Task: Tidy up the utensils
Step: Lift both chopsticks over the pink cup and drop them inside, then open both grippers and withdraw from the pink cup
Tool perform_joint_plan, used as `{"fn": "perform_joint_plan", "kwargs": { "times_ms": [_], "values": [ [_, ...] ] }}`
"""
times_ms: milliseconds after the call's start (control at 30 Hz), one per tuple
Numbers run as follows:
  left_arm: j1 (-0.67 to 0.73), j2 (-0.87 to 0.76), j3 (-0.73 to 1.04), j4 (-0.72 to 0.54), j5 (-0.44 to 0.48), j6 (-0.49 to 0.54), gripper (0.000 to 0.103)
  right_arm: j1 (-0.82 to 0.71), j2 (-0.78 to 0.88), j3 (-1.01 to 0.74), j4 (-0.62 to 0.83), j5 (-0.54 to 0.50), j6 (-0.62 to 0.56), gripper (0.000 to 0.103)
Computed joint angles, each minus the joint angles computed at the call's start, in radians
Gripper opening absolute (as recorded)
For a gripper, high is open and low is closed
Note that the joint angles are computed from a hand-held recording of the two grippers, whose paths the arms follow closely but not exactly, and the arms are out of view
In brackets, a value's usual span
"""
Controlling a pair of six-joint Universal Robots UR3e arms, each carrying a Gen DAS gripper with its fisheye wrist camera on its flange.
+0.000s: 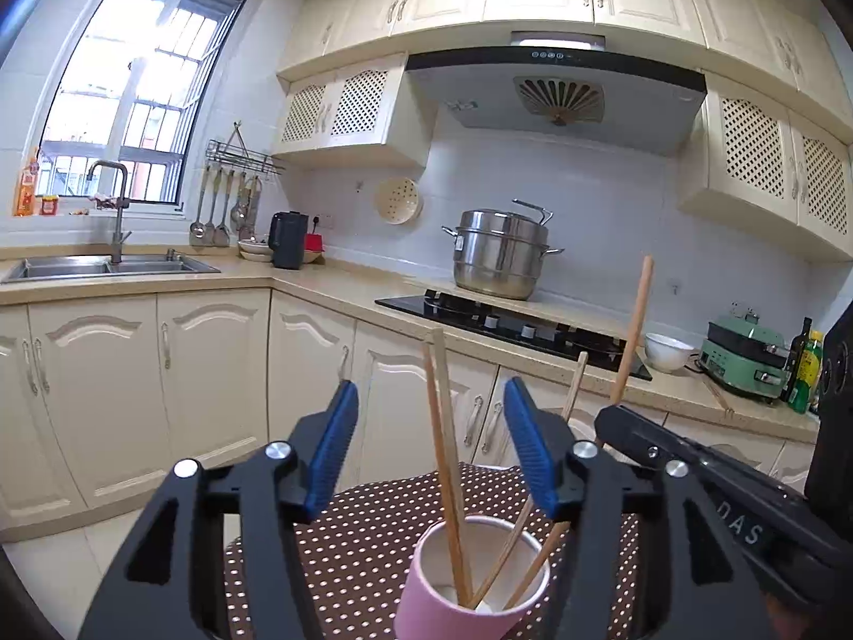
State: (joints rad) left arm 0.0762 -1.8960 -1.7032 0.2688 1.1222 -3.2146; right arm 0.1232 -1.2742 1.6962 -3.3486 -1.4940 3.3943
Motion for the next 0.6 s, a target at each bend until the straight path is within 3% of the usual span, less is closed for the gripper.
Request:
{"fn": "perform_joint_plan", "kwargs": {
  "times_ms": [167,300,400,600],
  "values": [
    [0.015,0.065,-0.058,-0.014,0.037,0.035,0.062,0.018,-0.01,0.005,0.016,-0.029,-0.005,0.006],
    [-0.007,0.11,-0.093,-0.029,0.153,0.083,0.064,0.036,-0.013,-0.003,0.038,-0.053,-0.005,0.006],
    [-0.009,0.134,-0.11,-0.036,0.188,0.119,0.064,0.052,-0.015,-0.004,0.046,-0.073,-0.007,0.006],
    [0.037,0.209,-0.16,-0.072,0.155,0.128,0.066,0.088,-0.016,-0.024,0.081,-0.114,-0.011,0.006]
  ]
}}
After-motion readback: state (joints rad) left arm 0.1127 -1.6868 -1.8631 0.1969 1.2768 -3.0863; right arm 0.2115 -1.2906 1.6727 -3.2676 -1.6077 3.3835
